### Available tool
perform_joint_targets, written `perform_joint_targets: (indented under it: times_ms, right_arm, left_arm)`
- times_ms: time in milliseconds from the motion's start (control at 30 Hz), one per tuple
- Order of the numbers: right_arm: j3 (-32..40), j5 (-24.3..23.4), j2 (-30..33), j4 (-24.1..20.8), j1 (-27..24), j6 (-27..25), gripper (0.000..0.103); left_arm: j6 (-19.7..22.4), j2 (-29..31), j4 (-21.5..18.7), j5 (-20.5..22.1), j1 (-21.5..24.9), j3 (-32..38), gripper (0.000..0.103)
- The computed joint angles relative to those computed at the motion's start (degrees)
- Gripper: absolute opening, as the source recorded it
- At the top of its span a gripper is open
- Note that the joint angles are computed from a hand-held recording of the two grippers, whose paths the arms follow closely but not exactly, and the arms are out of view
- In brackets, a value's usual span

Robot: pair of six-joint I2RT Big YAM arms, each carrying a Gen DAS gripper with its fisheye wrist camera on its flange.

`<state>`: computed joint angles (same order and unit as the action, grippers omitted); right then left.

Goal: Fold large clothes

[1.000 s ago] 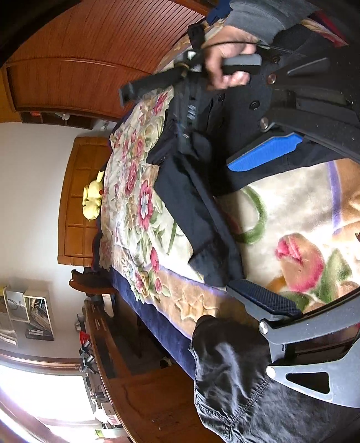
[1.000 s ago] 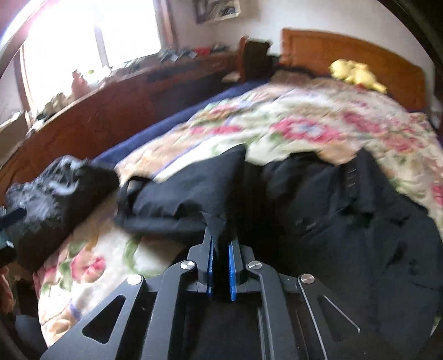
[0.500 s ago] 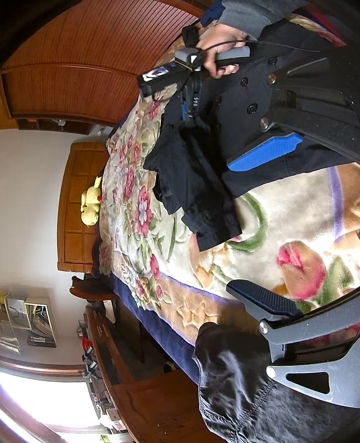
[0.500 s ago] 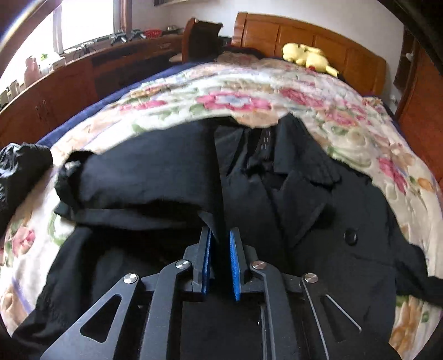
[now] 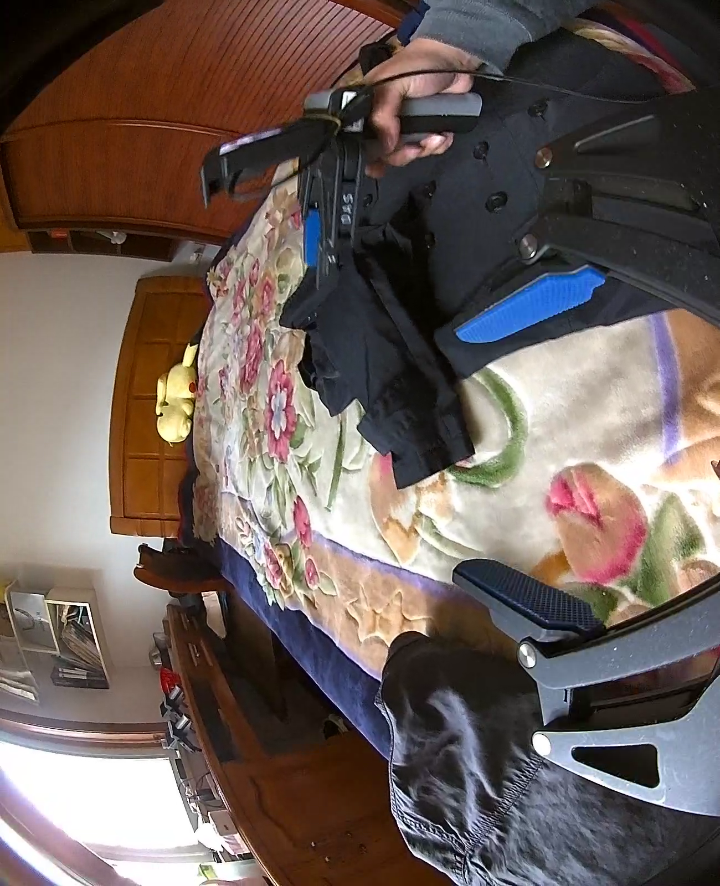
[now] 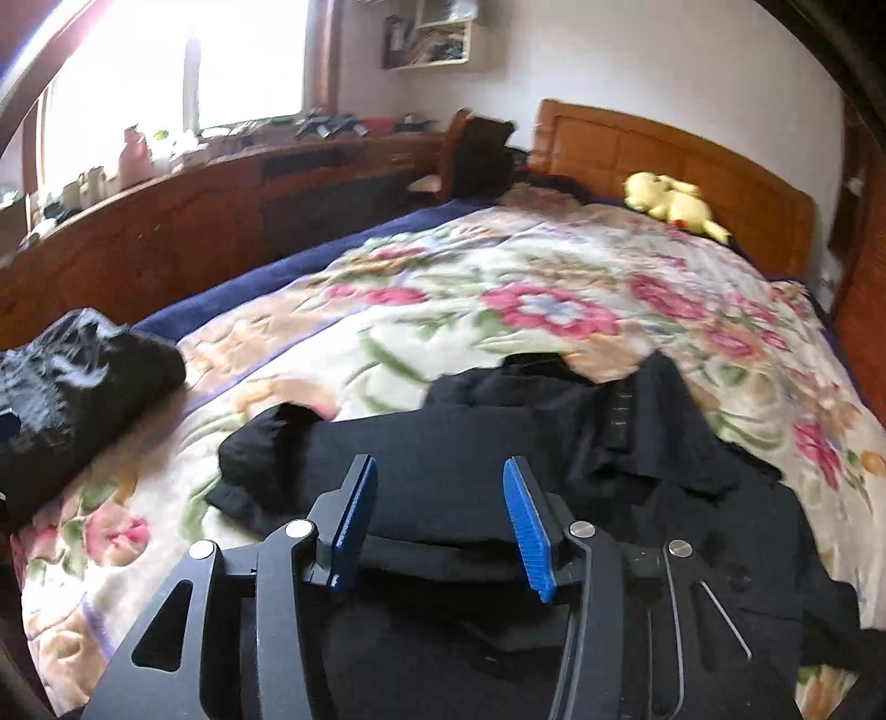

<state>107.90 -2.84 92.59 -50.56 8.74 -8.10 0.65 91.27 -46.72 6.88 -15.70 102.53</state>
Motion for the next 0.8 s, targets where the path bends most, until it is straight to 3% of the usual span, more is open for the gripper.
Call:
perform_joint_targets:
  times_ms: [433,633,733,767,800]
  right_arm:
    - [15.1,-7.4,12.2,-13.2,4.6,-1.1,0.05]
    - [24.8,-3.3,19.4,-20.3,5.4,-1.9,0.05]
    - [28.1,-2.5,21.2,-23.0,6.4,-3.1,0.028]
    - [27.8,-2.7,20.8,-22.5,6.5,-3.9,0.018]
    - [26.3,-3.1,19.6,-21.3,6.4,-4.7,0.016]
  left_arm:
    - [-1.1,-0.6,0.2,0.3,2.3,-1.3,0.081]
    - [-0.9,-0.6,0.1,0.4,2.3,-1.3,0.081]
    - [-0.8,-0.4,-0.1,0.6,2.3,-0.9,0.081]
    - [-0.8,-0.4,-0.1,0.6,2.3,-0.9,0.081]
    - [-0.9,-0.3,-0.2,0.6,2.3,-0.7,0.081]
